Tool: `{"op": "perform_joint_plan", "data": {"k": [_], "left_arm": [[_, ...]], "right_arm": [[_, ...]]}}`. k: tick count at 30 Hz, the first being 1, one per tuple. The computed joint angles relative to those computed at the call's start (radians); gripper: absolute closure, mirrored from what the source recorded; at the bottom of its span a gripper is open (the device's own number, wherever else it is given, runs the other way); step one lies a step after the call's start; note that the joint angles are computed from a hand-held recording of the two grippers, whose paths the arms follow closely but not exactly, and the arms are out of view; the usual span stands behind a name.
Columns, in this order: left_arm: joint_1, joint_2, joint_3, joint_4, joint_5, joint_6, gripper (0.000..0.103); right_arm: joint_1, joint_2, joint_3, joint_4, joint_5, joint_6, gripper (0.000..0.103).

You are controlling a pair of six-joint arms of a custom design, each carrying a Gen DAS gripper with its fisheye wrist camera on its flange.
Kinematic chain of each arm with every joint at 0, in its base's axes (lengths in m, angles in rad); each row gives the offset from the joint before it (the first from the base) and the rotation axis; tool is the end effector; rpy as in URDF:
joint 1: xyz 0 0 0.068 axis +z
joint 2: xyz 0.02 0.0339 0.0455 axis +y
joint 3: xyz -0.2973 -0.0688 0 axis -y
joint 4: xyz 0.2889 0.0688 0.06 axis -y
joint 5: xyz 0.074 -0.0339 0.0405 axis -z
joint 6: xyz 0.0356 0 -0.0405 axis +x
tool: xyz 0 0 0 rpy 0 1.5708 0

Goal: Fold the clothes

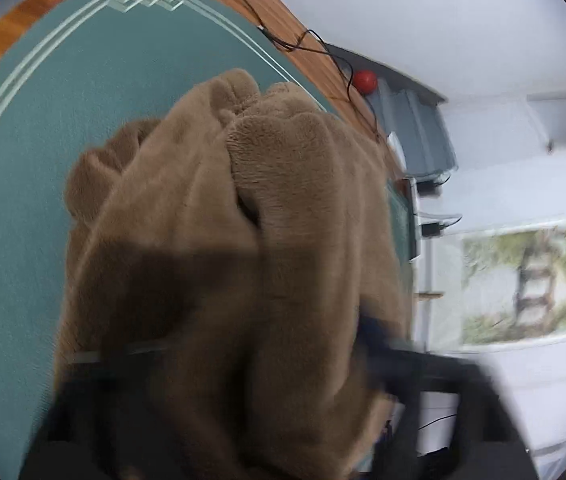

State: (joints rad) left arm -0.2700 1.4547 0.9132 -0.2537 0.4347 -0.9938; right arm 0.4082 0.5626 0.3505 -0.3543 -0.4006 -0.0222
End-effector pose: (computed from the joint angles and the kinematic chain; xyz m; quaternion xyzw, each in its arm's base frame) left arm 0.3222 -0.1047 0.2354 -0.2438 0.8743 -0.3792 0.1800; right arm 0.1355 0.0737 0.2126 -0.2770 0.8187 0.2616 0.4295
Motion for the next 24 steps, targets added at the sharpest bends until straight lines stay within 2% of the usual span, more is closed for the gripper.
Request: {"op": "perform_joint_plan", "data": {"k": [3,6,9,12,16,18,23,24], "left_arm": [[-0.005,-0.057,-0.023,-0.003,-0.033,0.029,0.074],[-0.030,-0.208,-0.109,0.014,-0.127,0.025,0.074],[-0.071,-0.355,-0.199,-0.022,-0.256,0.022,0.074],[-0.076,-0.379,-0.271,-0.040,-0.329,0.009,0.074],[-0.031,-0.352,-0.348,0.069,-0.271,0.015,0.064],[-0.044,-0.349,-0.324,0.040,-0.291,0.047,0.060],[-0.027,-0.372,-0.305,-0.031,-0.290,0.050,0.030],[-0.017,-0.392,-0.313,-0.037,-0.287,0.039,0.027]], "right_arm": [[-0.018,-0.010,-0.004,-0.005,-0.012,0.005,0.014],[-0.031,-0.023,-0.008,-0.006,-0.011,0.012,0.014],[-0.025,-0.042,-0.013,-0.011,0.009,0.018,0.014],[0.004,-0.056,-0.011,-0.014,0.052,0.028,0.014],[0.035,-0.047,0.033,-0.022,0.104,0.049,0.014],[0.048,-0.033,0.072,-0.027,0.127,0.060,0.014],[0.235,0.102,0.199,0.055,0.239,0.054,0.014],[0.278,0.136,0.214,0.079,0.258,0.044,0.014]]}}
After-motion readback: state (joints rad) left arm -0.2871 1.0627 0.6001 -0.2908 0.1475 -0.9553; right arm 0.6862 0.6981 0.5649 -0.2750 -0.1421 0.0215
